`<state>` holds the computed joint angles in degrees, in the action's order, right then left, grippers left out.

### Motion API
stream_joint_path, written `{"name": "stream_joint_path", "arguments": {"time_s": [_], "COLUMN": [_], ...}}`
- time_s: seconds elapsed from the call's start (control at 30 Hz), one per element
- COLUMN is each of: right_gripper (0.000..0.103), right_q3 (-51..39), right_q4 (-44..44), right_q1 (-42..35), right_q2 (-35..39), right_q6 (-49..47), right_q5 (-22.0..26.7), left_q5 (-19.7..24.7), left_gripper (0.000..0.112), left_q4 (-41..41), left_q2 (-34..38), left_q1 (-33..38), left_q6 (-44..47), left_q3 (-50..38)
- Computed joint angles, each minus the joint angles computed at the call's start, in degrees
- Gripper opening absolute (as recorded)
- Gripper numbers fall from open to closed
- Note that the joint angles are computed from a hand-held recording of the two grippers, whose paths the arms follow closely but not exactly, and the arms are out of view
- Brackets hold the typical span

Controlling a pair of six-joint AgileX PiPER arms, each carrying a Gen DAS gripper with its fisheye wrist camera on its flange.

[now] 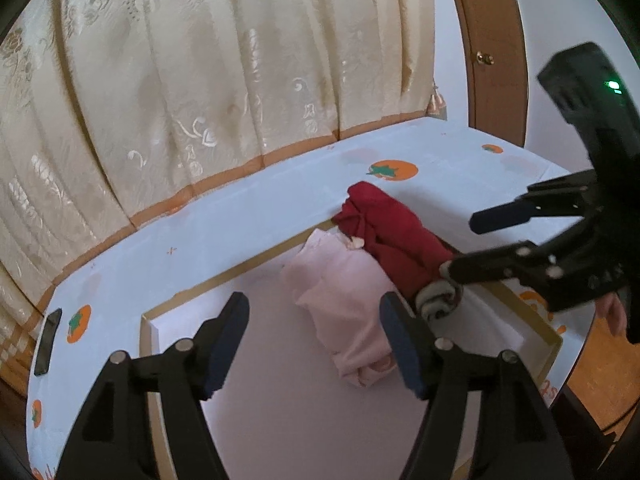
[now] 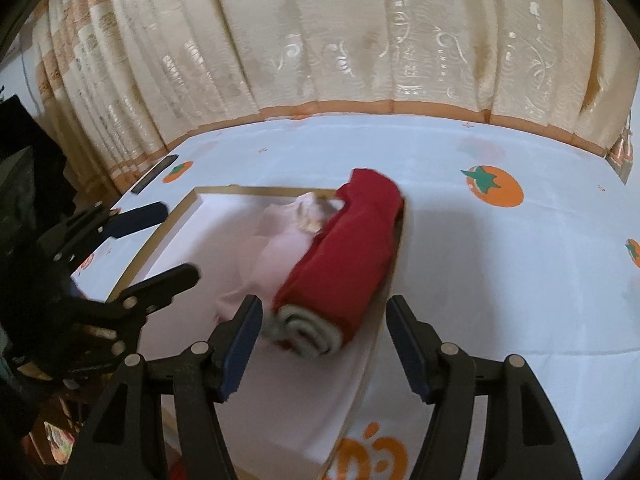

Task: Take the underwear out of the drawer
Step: 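Open both grippers to release the garments in the tray and withdraw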

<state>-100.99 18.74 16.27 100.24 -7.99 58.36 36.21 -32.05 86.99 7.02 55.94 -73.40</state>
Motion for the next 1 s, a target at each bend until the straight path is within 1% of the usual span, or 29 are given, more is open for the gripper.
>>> {"name": "stream_joint_path", "arguments": {"time_s": [0.13, 0.2, 0.27, 0.33, 0.43, 0.63, 1.0], "right_gripper": [0.067, 0.067, 0.067, 0.067, 0.067, 0.067, 0.067], "right_q3": [3.43, 4.55, 5.5, 7.31, 10.96, 14.76, 22.3], "right_q4": [-0.3, -2.74, -4.61, -3.4, -3.87, -6.24, -7.94], "right_q1": [1.78, 3.97, 5.71, 6.25, 8.08, 11.63, 17.46], "right_q2": [-3.18, -4.48, -5.54, -6.89, -9.41, -11.3, -18.05], "right_q6": [0.25, 1.05, 1.98, 1.6, 2.37, 5.06, 10.04], "right_q5": [-1.43, -2.03, -2.51, -3.02, -4.79, -5.53, -8.51], "left_q5": [1.03, 2.01, 4.03, 5.25, 7.54, 9.89, 16.26], "left_gripper": [0.069, 0.069, 0.069, 0.069, 0.07, 0.07, 0.07], "left_q4": [-2.42, -3.4, -5.82, -8.05, -11.29, -13.13, -19.59], "left_q2": [-0.84, -1.31, -2.13, -3.23, -4.61, -6.26, -13.99], "left_q1": [1.9, 3.17, 5.23, 7.2, 10.12, 12.53, 19.31], "left_q6": [1.72, 2.42, 4.35, 6.52, 9.66, 11.53, 18.87], "left_q3": [0.87, 1.0, 1.22, 2.03, 3.37, 5.19, 12.55]}}
